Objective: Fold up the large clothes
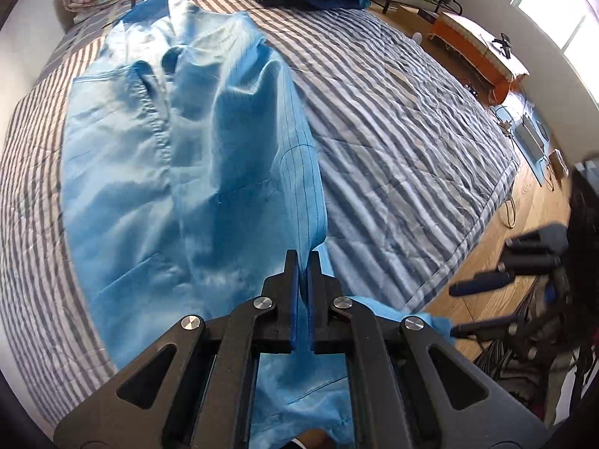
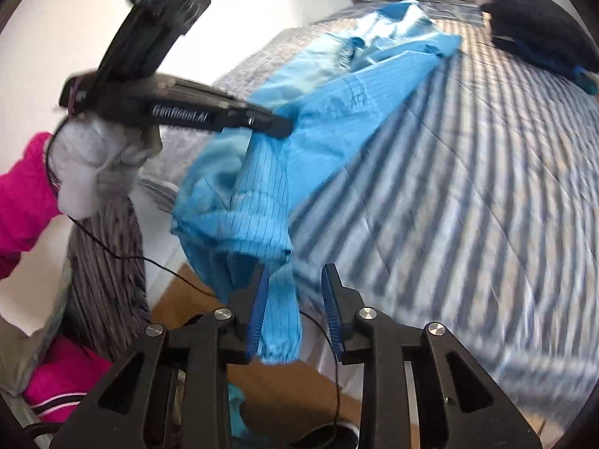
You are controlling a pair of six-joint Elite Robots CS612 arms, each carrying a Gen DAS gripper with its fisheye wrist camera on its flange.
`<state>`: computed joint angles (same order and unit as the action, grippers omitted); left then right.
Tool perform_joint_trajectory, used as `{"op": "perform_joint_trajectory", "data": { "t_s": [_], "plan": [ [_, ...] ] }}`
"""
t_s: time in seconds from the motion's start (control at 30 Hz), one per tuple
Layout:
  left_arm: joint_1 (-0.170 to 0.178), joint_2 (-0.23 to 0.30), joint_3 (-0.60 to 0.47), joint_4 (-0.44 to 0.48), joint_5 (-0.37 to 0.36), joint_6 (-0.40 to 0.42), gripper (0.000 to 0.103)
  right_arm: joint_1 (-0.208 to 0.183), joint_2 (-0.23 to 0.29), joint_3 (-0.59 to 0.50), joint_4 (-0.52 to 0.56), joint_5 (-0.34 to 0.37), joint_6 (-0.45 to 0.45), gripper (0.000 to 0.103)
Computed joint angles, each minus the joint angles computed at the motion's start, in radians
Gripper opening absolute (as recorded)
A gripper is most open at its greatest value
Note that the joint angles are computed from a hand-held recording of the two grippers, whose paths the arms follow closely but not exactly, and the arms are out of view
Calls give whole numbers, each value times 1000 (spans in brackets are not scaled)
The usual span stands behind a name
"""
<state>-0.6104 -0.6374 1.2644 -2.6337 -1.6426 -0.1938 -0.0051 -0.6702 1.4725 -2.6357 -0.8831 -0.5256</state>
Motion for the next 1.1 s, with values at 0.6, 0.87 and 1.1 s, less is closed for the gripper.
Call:
{"op": "perform_joint_trajectory", "data": {
  "t_s": [0.6,0.87,1.1],
  "plan": [
    [37,27,-23,23,-8,12,1,82,80,-132,262,208,-65,23],
    [45,39,-30,25,-32,30,1,-7,102,-127,124,385,113,26],
    [48,42,-36,36,-40,23,1,23,190,-316,606,448,-119,26]
  ]
}}
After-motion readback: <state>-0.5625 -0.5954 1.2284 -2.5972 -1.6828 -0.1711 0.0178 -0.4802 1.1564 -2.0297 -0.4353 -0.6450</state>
